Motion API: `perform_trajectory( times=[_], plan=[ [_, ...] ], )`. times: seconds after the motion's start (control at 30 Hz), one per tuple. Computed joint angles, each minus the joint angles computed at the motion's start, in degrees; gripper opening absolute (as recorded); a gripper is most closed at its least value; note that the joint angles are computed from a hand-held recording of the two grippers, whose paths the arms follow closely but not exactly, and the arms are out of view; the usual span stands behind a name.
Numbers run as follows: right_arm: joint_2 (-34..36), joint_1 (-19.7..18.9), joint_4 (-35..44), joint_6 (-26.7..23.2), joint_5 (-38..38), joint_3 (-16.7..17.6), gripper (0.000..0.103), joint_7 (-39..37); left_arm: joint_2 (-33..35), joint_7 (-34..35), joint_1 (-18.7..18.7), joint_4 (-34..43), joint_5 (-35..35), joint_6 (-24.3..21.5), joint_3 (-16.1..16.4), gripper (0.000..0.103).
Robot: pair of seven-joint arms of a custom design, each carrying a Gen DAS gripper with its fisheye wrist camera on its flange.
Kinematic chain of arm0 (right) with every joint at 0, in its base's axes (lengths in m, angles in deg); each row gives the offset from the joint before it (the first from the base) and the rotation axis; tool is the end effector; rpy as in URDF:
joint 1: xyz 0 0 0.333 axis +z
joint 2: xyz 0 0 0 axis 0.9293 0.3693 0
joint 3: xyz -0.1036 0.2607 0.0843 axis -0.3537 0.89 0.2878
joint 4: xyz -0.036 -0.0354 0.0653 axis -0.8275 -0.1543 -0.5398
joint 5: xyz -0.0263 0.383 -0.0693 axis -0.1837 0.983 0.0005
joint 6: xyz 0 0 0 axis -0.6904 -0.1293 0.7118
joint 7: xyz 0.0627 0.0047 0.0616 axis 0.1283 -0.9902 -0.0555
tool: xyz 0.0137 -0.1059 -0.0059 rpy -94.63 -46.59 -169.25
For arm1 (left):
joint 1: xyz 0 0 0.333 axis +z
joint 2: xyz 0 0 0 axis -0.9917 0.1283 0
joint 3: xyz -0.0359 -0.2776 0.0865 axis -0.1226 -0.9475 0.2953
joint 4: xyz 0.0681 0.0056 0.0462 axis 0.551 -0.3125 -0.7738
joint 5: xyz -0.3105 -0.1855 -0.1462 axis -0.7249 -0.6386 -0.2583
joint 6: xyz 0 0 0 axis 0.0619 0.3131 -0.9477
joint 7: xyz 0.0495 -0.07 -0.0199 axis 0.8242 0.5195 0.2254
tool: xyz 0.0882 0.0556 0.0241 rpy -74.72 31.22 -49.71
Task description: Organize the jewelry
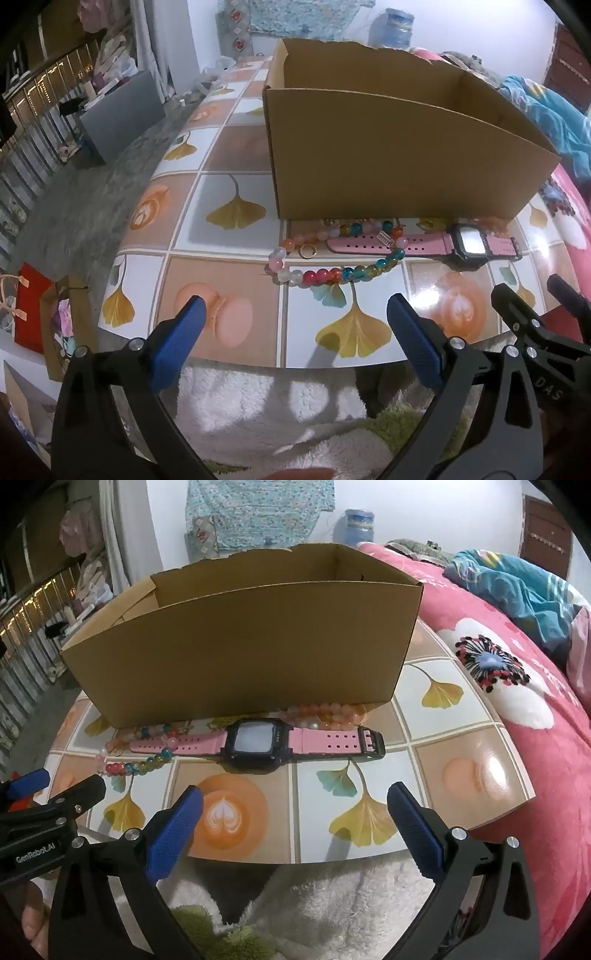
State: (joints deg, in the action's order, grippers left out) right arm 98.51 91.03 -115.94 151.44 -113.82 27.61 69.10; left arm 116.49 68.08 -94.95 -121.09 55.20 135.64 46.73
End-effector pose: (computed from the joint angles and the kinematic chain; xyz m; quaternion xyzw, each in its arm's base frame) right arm 0.6603 0.2089 0.3764 -0.5120 0.7970 -0.2535 0.1958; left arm 0.7404 -0.2333 0.3742 -0.5667 0.7759 -0.2243 0.1628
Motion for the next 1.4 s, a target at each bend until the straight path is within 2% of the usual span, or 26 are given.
perform_trajectory(
  times=[0.33,0.43,1.4],
  plan=[
    [0.36,-0.2,0.21,0.1,0.72,0.18,0.097,-0.28,-1.72,1.67,0.68,-2.65,-0.64,1.06,-0.59,0.095],
    [0.35,-0.12,0.24,0.04,0.88,0.11,0.097,-0.48,0.55,0.49,0.11,0.54,-0.36,-0.5,0.25,0.095],
    [-0.18,-0.68,-0.7,0.61,1.77,-0.03,0.097,-0.41,1.04,-0.43,-0.67,1.61,0.78,-1.56,0.41,0.095]
  ],
)
